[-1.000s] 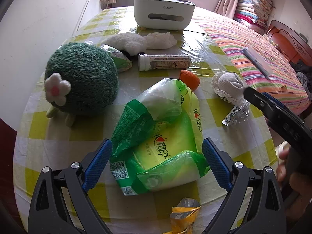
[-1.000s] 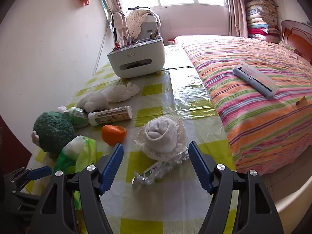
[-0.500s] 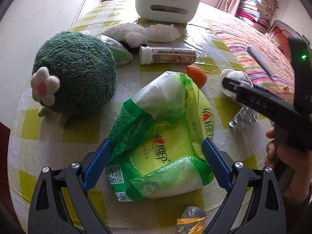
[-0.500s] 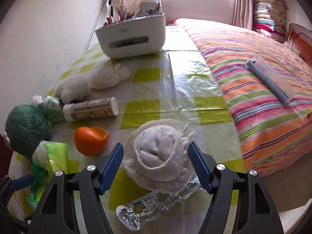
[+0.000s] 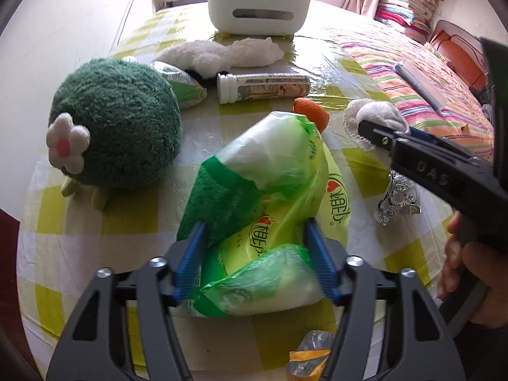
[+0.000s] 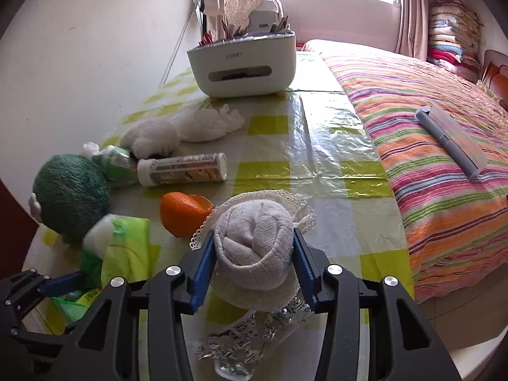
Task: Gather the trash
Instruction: 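Grasp the white knit hat with the right tool while the left tool grasps the green plastic bag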
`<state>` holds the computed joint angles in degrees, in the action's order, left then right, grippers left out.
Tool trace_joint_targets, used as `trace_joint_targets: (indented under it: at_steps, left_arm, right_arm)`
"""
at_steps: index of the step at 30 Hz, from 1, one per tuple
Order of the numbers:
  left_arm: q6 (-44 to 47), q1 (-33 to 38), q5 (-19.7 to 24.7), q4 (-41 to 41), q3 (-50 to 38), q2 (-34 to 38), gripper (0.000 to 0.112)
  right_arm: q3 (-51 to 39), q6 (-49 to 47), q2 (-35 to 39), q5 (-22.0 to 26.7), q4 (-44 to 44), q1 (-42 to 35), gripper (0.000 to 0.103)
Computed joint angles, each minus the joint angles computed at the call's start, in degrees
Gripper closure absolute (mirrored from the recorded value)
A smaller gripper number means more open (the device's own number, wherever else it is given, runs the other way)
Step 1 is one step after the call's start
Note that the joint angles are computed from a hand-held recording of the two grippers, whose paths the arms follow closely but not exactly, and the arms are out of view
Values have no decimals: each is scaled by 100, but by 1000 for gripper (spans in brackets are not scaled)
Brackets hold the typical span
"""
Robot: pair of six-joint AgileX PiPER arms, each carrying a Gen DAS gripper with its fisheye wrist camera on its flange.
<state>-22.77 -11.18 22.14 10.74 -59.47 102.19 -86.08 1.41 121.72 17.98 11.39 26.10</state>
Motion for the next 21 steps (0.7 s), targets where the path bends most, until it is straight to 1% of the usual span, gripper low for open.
trace_joint_targets:
  at_steps: [4,6,7,8,10,14,16,21]
  left_arm:
    - [-274,-35,-61,267,73,-95,72]
    - [-405,-6,-131,325,128,-164,79]
    - [-217,35,-158,129,131,-183,91]
    - [14,73,-156,-110,112,-182,96]
    - [-75,77,-138,-57,94,-185,96]
    - [-705,-66,-160,562,133,-226,97]
    - [-864,-117,-192,730,178,-274,99]
    - [-790,-118,-271,589,222,-353,102]
  right_arm:
    - [428,-553,-356,-320,675,-18,58]
    - [549,-871,-471,-389,1021,-23,58]
    - [645,-993,-547,-453,1164,-20,58]
    - [717,-1079,-608,-488,1256,-14,58]
    - [842,-1350,-718,-526,1531,-11,58]
    - [1056,-1886,-880,-567,2097,-43,58]
    - [1174,-2144,-971,-591,2358,-73,58]
    - [1512,-2807,-1242,-700,3038,-145,58]
